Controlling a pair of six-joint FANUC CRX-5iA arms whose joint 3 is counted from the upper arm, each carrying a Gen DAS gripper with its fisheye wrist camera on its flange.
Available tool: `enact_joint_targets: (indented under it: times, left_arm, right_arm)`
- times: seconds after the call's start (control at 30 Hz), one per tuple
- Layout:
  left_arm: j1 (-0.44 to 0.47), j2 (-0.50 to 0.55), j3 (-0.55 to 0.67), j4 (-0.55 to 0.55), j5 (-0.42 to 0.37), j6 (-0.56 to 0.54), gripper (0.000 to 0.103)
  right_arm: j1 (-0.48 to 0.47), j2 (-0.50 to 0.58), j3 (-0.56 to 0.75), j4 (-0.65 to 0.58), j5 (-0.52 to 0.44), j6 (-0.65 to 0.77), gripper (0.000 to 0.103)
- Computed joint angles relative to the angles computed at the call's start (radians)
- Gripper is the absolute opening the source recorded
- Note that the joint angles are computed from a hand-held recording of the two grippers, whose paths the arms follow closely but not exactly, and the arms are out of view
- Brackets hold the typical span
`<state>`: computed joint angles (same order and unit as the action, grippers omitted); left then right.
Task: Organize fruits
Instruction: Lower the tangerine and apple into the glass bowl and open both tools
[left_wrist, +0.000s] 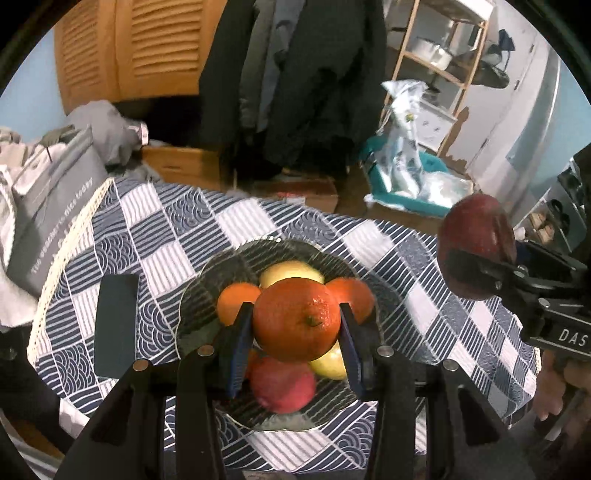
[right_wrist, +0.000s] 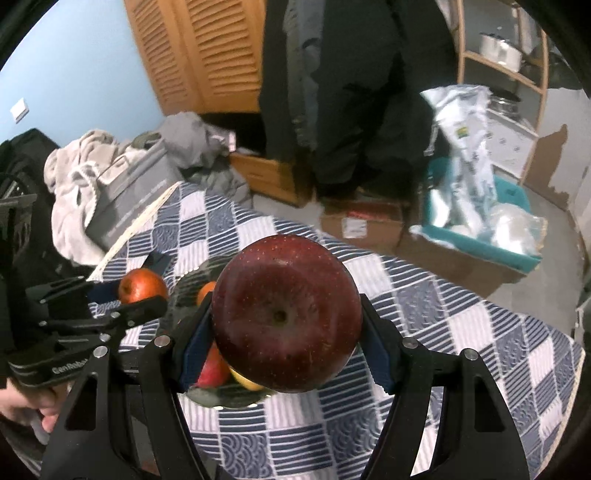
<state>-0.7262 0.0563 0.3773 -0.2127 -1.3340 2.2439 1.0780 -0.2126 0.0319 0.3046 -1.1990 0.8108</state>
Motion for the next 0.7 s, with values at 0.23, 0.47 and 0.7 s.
enact_joint_targets:
  times: [0.23, 0.47, 0.7]
  left_arm:
    - [0.047, 0.031, -0.057, 0.071, 0.006, -0.031, 0.045]
    - [0.063, 0.055, -0.072, 0.095, -0.001, -0.037, 0.045]
    - [0.060, 0.067, -0.066, 0.089, -0.008, -0.049, 0.066]
  right_arm:
    - [-0.007, 0.048, 0.011, -0.046, 0.016, 0.012, 0.072]
    - [-0.024, 0.077, 0.010, -0.077, 0.025, 0.027, 0.072]
    - [-0.042, 0.095, 0.009, -0.113, 0.032, 0.038, 0.072]
